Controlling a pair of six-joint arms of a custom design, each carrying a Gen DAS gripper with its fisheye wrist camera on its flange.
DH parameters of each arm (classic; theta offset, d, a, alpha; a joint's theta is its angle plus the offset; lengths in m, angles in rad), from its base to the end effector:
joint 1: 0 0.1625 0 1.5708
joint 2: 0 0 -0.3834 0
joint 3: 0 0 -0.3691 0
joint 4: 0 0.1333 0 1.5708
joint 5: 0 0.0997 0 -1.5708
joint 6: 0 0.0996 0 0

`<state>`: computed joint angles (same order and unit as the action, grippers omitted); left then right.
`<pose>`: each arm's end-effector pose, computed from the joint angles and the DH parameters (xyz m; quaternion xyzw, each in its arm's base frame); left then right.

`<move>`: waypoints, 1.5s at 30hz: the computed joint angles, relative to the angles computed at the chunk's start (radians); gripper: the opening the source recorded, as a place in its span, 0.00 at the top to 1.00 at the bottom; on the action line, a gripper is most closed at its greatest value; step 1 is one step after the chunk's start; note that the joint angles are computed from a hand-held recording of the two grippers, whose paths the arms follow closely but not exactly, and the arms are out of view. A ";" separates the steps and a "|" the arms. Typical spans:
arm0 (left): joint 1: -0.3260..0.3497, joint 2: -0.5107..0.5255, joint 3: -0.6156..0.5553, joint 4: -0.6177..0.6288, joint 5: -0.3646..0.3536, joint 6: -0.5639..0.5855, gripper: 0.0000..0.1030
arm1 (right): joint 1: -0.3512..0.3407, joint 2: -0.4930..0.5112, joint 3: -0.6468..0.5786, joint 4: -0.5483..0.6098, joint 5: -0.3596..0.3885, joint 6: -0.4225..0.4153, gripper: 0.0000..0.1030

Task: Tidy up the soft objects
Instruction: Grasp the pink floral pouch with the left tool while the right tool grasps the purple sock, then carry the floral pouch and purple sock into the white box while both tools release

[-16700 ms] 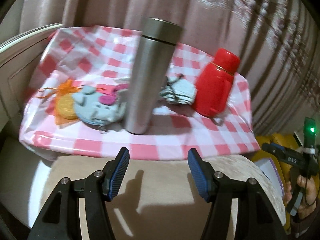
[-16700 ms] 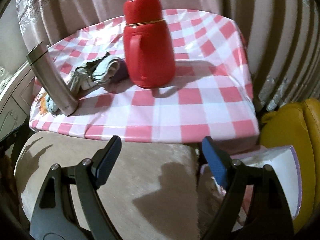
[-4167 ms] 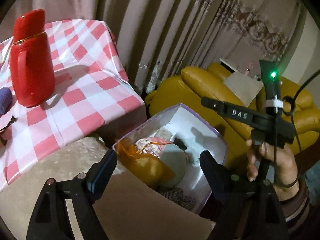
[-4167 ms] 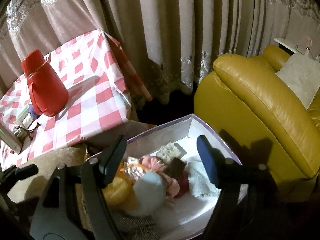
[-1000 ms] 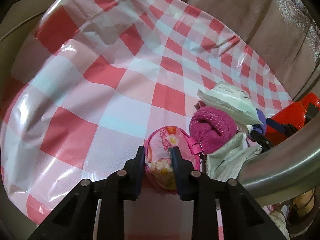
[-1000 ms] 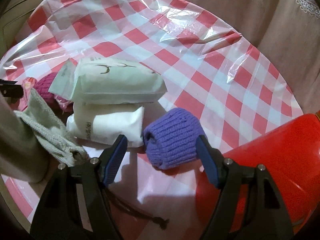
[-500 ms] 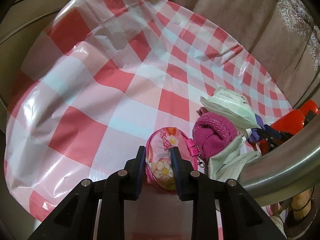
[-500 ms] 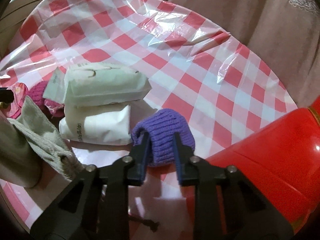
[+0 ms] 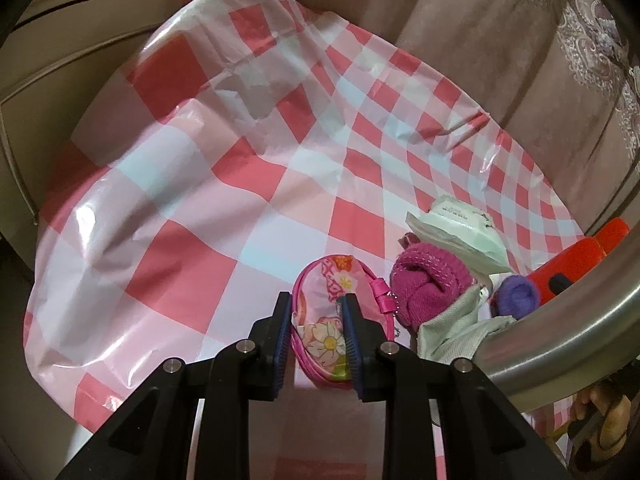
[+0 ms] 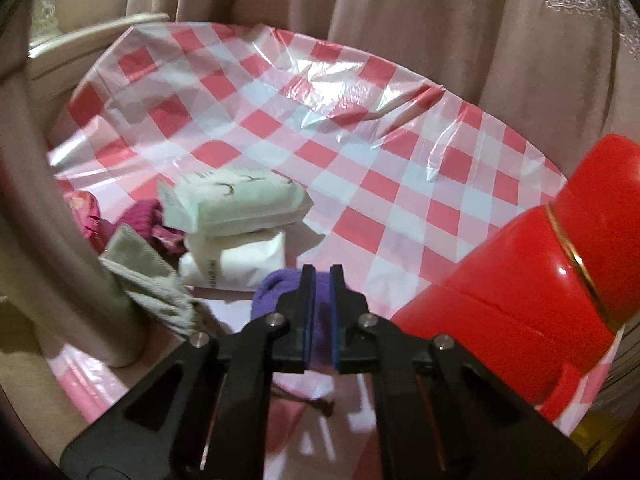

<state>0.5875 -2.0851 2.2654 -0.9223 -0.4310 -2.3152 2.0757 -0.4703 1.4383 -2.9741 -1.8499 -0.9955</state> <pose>-0.0518 -0.3033 0.3285 -0.3053 0.7402 -0.5189 0.2993 0.4225 -0.5455 -0.0126 0.6373 -0.7278 0.1745 0.1837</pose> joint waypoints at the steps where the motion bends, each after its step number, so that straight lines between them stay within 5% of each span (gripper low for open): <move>1: -0.006 0.001 -0.003 0.019 -0.003 -0.019 0.75 | -0.001 -0.012 0.008 0.012 0.006 0.012 0.92; 9: -0.037 0.013 -0.007 0.068 -0.019 -0.075 0.75 | -0.007 -0.030 -0.003 0.149 -0.023 0.080 0.88; 11: -0.042 0.014 -0.006 0.073 -0.023 -0.080 0.75 | -0.008 -0.018 -0.028 0.194 -0.028 0.110 0.76; 13: -0.043 0.012 -0.006 0.077 -0.023 -0.084 0.75 | -0.010 -0.006 -0.052 0.244 -0.029 0.130 0.38; 15: -0.041 0.010 -0.006 0.072 -0.023 -0.077 0.75 | -0.013 -0.005 -0.054 0.259 -0.009 0.128 0.30; 24: -0.032 0.009 -0.002 0.054 -0.014 -0.050 0.75 | -0.019 0.068 -0.153 0.354 -0.034 0.158 0.30; 29: -0.051 0.036 -0.018 0.132 -0.019 -0.129 0.75 | -0.024 0.055 -0.129 0.326 -0.020 0.152 0.46; 38: -0.161 0.070 -0.037 0.312 -0.096 -0.370 0.75 | -0.027 -0.056 0.007 0.206 0.062 0.167 0.47; 45: -0.307 0.066 -0.018 0.398 -0.217 -0.538 0.75 | -0.035 -0.205 0.183 0.135 0.117 0.157 0.47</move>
<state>0.2809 -2.0195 2.2470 -0.5248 -0.6481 -2.8534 2.0410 -0.6749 1.6215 -2.8388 -1.7327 -0.8385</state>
